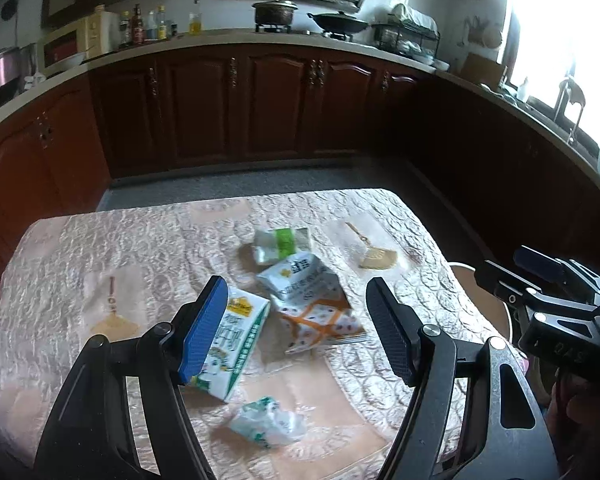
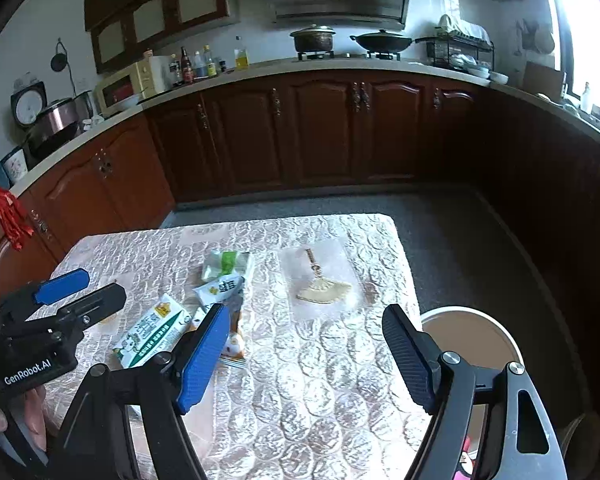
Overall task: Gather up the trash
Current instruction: 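Return both open grippers over the table, then grasp the white milk carton with the left gripper while the right grasps the snack bag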
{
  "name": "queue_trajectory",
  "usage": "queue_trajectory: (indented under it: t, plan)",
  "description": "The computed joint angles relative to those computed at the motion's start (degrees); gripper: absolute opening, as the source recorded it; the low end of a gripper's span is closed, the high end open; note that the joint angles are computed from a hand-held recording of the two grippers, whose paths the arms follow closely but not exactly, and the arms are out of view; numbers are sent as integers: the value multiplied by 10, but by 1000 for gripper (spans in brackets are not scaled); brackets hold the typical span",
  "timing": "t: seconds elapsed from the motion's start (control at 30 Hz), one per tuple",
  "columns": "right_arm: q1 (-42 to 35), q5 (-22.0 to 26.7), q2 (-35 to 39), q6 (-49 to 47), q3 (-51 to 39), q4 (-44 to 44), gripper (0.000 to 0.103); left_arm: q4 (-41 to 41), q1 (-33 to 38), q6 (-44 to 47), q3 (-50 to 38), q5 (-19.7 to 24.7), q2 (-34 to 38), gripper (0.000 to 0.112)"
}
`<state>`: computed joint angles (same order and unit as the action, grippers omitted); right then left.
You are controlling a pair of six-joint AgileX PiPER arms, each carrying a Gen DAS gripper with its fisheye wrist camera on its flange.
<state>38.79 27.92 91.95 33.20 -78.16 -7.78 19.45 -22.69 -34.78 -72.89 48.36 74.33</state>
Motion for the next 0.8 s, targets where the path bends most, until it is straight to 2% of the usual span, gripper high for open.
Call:
queue_trajectory:
  t: [0.17,0.47,0.8]
  plan:
    - [15,4,3,32,-12,-35,80,-26,32,30,25,-14,-26,71]
    - [35,21,18,38,-47,-56,80,-54,71,82,47,-13,-46,71]
    - [19,19,23,4,-55,-12,81,-162,147,217,84,-15,-53,71]
